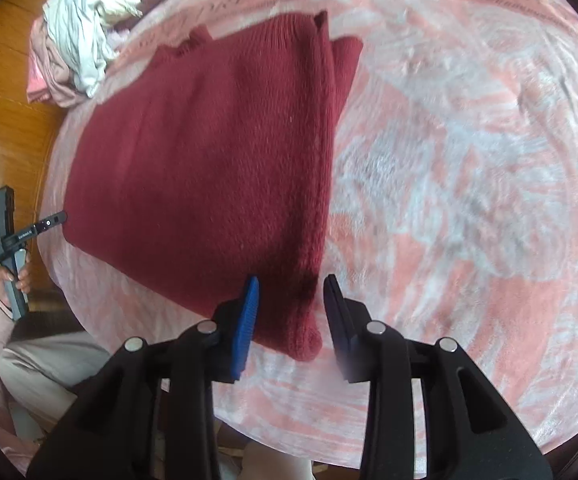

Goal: Fold small clothes

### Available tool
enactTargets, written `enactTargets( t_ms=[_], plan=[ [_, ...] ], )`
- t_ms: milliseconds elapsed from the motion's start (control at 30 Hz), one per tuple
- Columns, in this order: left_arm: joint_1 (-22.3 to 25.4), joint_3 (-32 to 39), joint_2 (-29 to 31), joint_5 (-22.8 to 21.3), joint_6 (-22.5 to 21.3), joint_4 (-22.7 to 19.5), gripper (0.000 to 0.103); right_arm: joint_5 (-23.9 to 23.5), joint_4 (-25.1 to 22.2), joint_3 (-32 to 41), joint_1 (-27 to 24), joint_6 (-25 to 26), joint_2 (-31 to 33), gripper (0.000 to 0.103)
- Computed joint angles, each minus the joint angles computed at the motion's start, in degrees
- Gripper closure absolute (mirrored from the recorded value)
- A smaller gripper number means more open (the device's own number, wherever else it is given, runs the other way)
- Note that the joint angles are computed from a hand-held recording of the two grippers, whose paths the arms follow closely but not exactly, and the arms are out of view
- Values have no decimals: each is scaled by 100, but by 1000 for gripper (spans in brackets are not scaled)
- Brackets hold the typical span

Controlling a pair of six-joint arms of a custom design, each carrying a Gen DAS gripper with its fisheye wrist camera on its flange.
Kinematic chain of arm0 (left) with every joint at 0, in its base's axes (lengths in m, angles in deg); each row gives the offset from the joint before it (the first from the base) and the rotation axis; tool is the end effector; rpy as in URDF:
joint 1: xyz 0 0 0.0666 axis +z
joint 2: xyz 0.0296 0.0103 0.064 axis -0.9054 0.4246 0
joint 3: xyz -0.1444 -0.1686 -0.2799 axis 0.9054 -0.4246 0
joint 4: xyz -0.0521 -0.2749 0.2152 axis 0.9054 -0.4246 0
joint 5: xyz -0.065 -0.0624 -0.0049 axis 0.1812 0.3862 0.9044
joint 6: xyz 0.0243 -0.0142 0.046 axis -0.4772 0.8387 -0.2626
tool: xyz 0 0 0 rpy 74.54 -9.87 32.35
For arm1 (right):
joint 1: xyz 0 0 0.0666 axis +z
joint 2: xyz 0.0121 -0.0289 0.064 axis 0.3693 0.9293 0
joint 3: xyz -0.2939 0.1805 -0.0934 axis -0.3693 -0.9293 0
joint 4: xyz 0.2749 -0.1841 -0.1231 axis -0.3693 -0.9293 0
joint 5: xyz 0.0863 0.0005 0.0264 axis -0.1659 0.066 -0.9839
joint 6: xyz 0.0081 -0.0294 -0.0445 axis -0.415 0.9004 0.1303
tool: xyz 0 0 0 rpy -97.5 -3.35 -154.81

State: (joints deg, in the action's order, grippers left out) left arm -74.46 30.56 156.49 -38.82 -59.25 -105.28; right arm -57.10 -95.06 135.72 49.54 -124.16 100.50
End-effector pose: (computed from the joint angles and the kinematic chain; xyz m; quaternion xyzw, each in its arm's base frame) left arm 0.4570 -0.0859 0.4601 0.0948 0.9820 -0.1235 0.1070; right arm 0.3179 0.1774 0.4655 0.0642 0.9758 0.1937 0.0789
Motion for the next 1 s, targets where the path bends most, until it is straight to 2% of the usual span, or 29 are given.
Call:
enactTargets(
  t_ms=[67, 167, 233, 267, 400, 500, 633, 700, 767, 833, 900, 1000],
  plan=[
    [-41, 288, 14, -355, 252, 140, 44, 324, -51, 312, -6, -97, 82, 68],
    [-104, 734, 213, -473, 595, 232, 44, 526, -68, 853, -37, -286, 452, 68],
    [-309, 1110, 474, -641, 720, 248, 44, 712, -195, 1317, -28, -199, 842, 68],
    [-366, 1276, 602, -600, 720, 227, 44, 768, -244, 1603, -17, -145, 1085, 68],
    [-693, 1815, 1085, -333, 585, 286, 44, 388, -77, 2319, -210, 11, 1815, 68],
    [-922, 2102, 1464, -235, 484, 268, 44, 475, -252, 2920, -247, 127, 2423, 68],
    [-1001, 2195, 1853, -402, 393, 223, 44, 592, -430, 2893, -350, 160, 2657, 68],
    [-1014, 1931, 1813, -443, 280, 440, 43, 640, -442, 2591, -382, 179, 2600, 71],
    [-1048, 1807, 1770, -513, 35, 556, 43, 515, -156, 2148, -441, 94, 2414, 71],
    [-1029, 1730, 1738, -457, 35, 606, 43, 492, 20, 1922, -457, 31, 2292, 71],
    [-975, 1633, 1694, -329, 121, 682, 43, 594, 20, 1918, -418, 59, 2299, 71],
    [-998, 1655, 1679, -402, 115, 641, 42, 630, -192, 2133, -382, 147, 2346, 69]
  ],
)
